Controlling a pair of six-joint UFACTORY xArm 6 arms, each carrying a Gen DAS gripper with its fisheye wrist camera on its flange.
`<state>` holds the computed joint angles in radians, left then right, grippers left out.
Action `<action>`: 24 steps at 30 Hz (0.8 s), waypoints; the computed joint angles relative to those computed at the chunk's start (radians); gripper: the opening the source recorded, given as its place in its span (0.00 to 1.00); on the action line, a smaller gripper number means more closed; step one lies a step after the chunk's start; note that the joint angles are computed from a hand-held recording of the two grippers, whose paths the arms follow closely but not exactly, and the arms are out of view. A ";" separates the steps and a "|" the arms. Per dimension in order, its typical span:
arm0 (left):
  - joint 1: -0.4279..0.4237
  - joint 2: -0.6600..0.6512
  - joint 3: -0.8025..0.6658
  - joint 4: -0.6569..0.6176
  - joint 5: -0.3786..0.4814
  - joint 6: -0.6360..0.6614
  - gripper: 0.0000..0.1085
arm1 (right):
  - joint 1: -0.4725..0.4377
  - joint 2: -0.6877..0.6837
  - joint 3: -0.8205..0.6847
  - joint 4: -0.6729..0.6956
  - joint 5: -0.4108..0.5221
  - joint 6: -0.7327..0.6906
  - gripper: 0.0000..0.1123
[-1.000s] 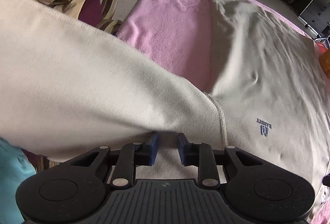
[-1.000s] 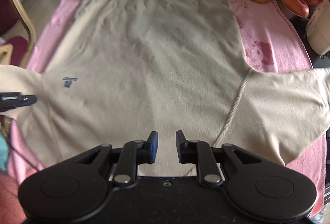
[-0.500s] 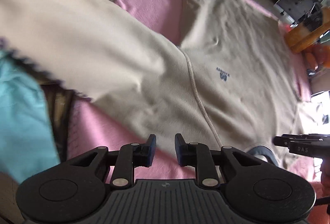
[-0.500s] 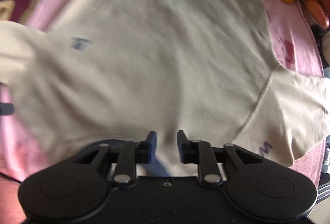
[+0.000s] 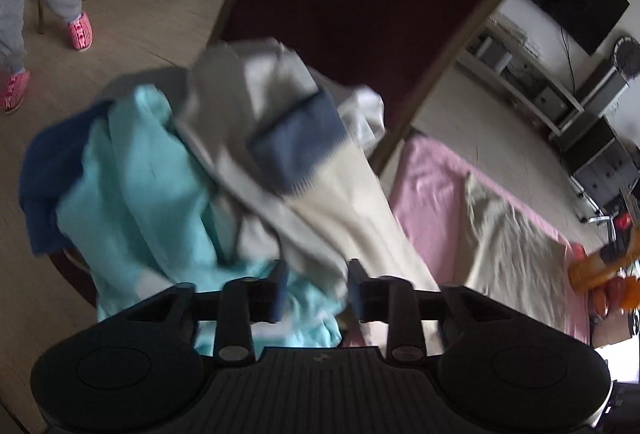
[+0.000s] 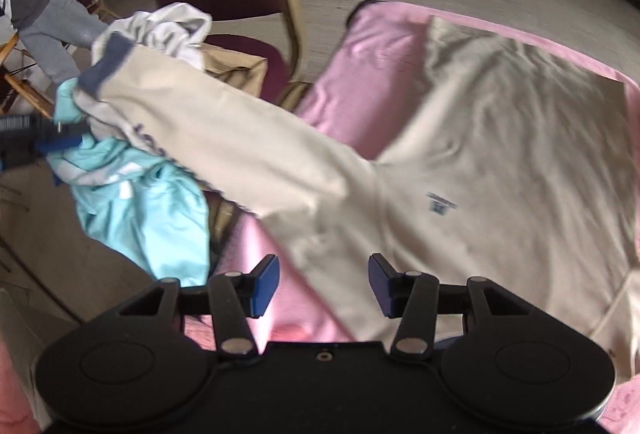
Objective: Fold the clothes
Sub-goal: 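Grasp the navy cuff hanging off the towel with the left tool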
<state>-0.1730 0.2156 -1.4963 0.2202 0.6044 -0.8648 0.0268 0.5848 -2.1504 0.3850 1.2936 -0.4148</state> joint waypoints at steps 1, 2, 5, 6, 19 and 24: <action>0.016 0.003 -0.006 -0.031 -0.011 0.025 0.33 | 0.004 0.003 -0.008 0.001 0.008 0.001 0.43; 0.029 0.010 -0.012 -0.071 -0.026 0.057 0.32 | 0.008 0.006 -0.017 0.002 0.017 0.002 0.43; 0.062 0.025 -0.023 -0.184 -0.050 0.134 0.31 | 0.015 0.033 -0.061 0.007 0.045 0.016 0.43; 0.070 0.033 -0.032 -0.197 -0.043 0.141 0.31 | 0.017 0.042 -0.075 0.005 0.053 0.021 0.43; 0.115 0.186 -0.229 -0.275 0.084 0.254 0.29 | 0.026 0.191 -0.298 -0.008 0.161 0.067 0.43; 0.093 0.211 -0.285 -0.185 0.140 0.231 0.19 | 0.020 0.160 -0.237 -0.002 0.145 0.050 0.43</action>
<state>-0.0804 0.4262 -1.7808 0.0350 0.7449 -0.6338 0.0469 0.7451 -2.3869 0.3829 1.4385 -0.3650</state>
